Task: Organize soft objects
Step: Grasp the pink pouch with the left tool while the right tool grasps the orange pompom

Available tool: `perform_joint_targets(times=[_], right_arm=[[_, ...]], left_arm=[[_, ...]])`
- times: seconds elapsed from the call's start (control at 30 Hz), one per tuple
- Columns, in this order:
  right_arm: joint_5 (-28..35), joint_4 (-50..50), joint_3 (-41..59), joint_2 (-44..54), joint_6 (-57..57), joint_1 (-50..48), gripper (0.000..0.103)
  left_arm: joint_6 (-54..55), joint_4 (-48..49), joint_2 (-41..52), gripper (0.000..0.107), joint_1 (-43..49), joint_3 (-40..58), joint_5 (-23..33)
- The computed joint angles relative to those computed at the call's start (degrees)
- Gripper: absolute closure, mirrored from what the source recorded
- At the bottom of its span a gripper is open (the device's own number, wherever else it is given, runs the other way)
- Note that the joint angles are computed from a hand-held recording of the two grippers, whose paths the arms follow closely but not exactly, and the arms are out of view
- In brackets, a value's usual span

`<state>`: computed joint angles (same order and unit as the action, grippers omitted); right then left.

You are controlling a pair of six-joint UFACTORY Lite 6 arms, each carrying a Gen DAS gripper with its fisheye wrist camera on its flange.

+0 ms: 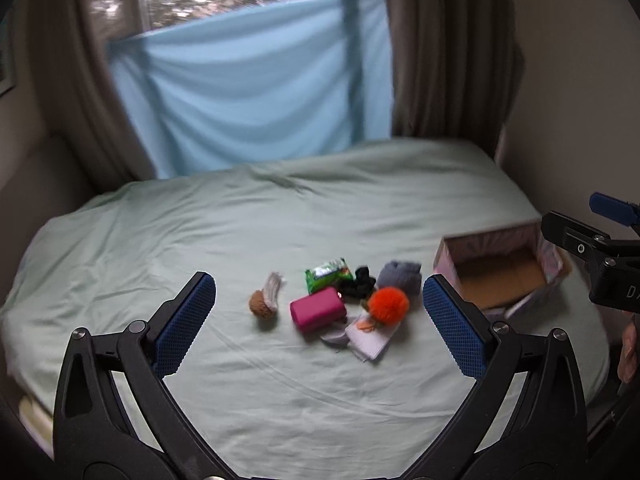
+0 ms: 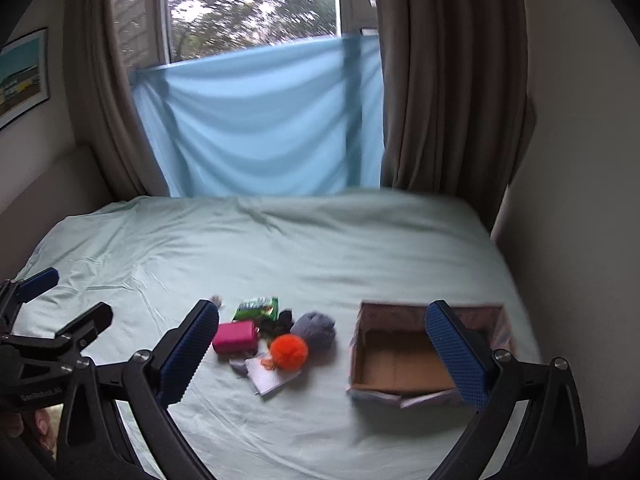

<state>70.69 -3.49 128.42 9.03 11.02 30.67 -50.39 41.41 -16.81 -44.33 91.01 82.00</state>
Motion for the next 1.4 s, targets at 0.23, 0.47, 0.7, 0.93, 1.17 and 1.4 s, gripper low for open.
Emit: perform_joint_targets(times=[0.23, 0.47, 0.7, 0.93, 1.17, 1.4], right_arm=[[-10.0, -13.5, -19.5, -1.3, 21.3, 11.0, 0.001], [-21.1, -21.5, -30.1, 4.1, 39.8, 14.8, 0.001], [-29.6, -25.6, -31.9, 14.2, 47.5, 14.5, 0.001], [-39.8, -24.8, -35.9, 22.3, 49.8, 12.0, 0.005], [-47.0, -27.6, -38.5, 26.1, 54.6, 10.6, 0.006], [-52.5, -26.3, -38.6, 29.3, 53.6, 9.1, 0.030]], left_arm=[[39.0, -29.9, -6.0, 0.004, 38.1, -22.0, -32.1], [78.2, -57.5, 8.9, 0.004, 54.4, -30.3, -48.6], [100.7, -71.3, 28.2, 0.004, 55.0, -27.8, -57.2], [113.0, -79.1, 43.8, 0.006, 55.1, -22.2, -60.6], [120.9, -83.5, 52.4, 0.008, 54.6, -18.0, -59.8], [120.5, -84.6, 56.5, 0.018, 54.7, -14.0, -57.9]])
